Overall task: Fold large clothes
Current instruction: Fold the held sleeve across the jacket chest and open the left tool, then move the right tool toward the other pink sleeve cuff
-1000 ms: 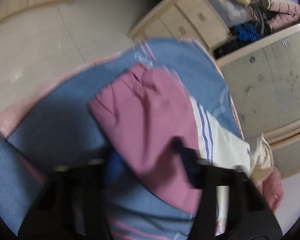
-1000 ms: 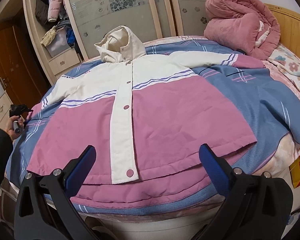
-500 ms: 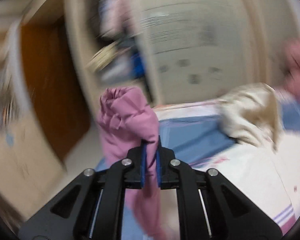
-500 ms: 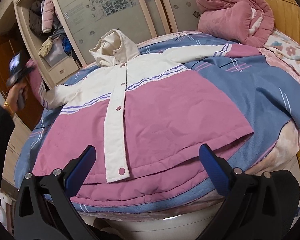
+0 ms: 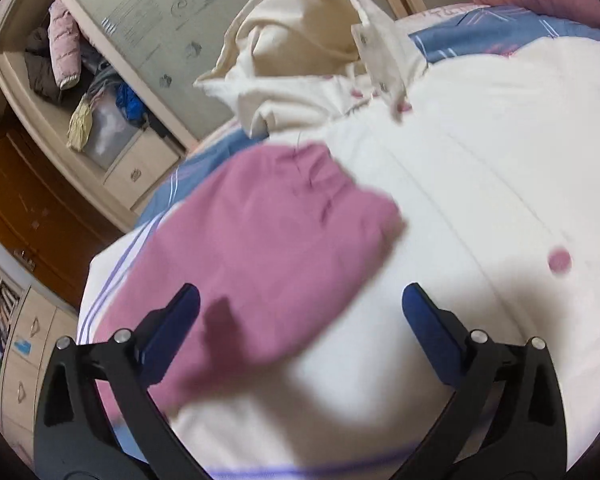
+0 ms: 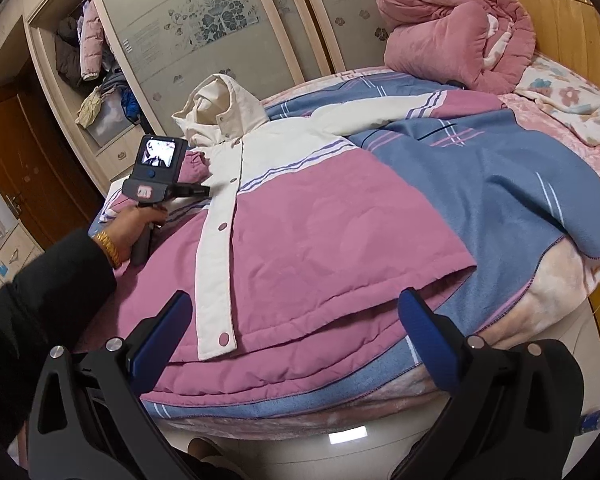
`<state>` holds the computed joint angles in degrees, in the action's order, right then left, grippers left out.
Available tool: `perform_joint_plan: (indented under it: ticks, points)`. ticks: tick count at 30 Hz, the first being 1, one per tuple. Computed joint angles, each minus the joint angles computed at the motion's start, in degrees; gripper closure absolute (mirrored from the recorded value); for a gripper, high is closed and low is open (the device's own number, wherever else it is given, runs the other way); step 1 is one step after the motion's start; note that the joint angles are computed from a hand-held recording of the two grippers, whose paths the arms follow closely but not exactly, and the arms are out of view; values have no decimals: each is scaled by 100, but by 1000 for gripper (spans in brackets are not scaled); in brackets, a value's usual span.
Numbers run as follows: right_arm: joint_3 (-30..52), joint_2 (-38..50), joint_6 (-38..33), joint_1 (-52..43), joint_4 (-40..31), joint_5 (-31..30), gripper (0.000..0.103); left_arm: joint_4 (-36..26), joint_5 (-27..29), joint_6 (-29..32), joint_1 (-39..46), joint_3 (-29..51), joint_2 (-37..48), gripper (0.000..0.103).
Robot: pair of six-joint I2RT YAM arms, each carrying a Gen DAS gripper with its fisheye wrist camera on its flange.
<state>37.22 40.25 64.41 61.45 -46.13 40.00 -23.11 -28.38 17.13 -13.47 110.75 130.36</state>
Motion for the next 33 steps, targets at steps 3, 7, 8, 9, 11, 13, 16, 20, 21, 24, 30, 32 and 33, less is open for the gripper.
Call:
perform_joint_plan:
  ticks: [3, 7, 8, 9, 11, 13, 16, 20, 21, 24, 30, 32, 33]
  points:
    - [-27, -11, -61, 11, 121, -53, 1, 712, 345, -394, 47, -1711, -1430, 2]
    - [87, 88, -37, 276, 80, 160, 1, 886, 965, -1226, 78, -3741, -3704, 2]
    - [128, 104, -13, 360, 31, 243, 1, 587, 1065, -1440, 73, -4116, -4342, 2]
    - [160, 110, 34, 430, -33, 327, 1, 193, 1014, -1625, 24, -4367, -4877, 2]
    - [268, 162, 232, 648, -254, 565, 1, -360, 718, -1959, -115, -4862, -5808, 2]
    - [378, 239, 416, 857, -490, 753, 1, -910, 620, -2423, -202, -5199, -6572, 2]
    - [635, 455, 743, 1170, -970, 1023, 1, -1931, 797, -3423, -443, -5610, -7762, 2]
    - [837, 595, 1205, 1548, -1515, 1313, 1, -3009, 60, -3891, -1322, -5473, -8413, 2]
    - [905, 664, 1376, 1667, -1731, 1407, 1, -3228, -70, -4027, -1533, -5392, -8514, 2]
    - [1055, 789, 1846, 2039, -2237, 1645, 1, -3851, -280, -4593, -2172, -5151, -8759, 2]
    - [1357, 1020, 2688, 2707, -3021, 1967, 1, -4775, -1231, -5661, -3559, -4745, -8584, 2]
    - [1435, 1074, 2942, 2872, -3264, 2026, 1, -4960, -1352, -5907, -3806, -4682, -8538, 2]
    - [1469, 1096, 3130, 2973, -3423, 2077, 1, -5060, -1405, -6027, -3904, -4642, -8504, 2]
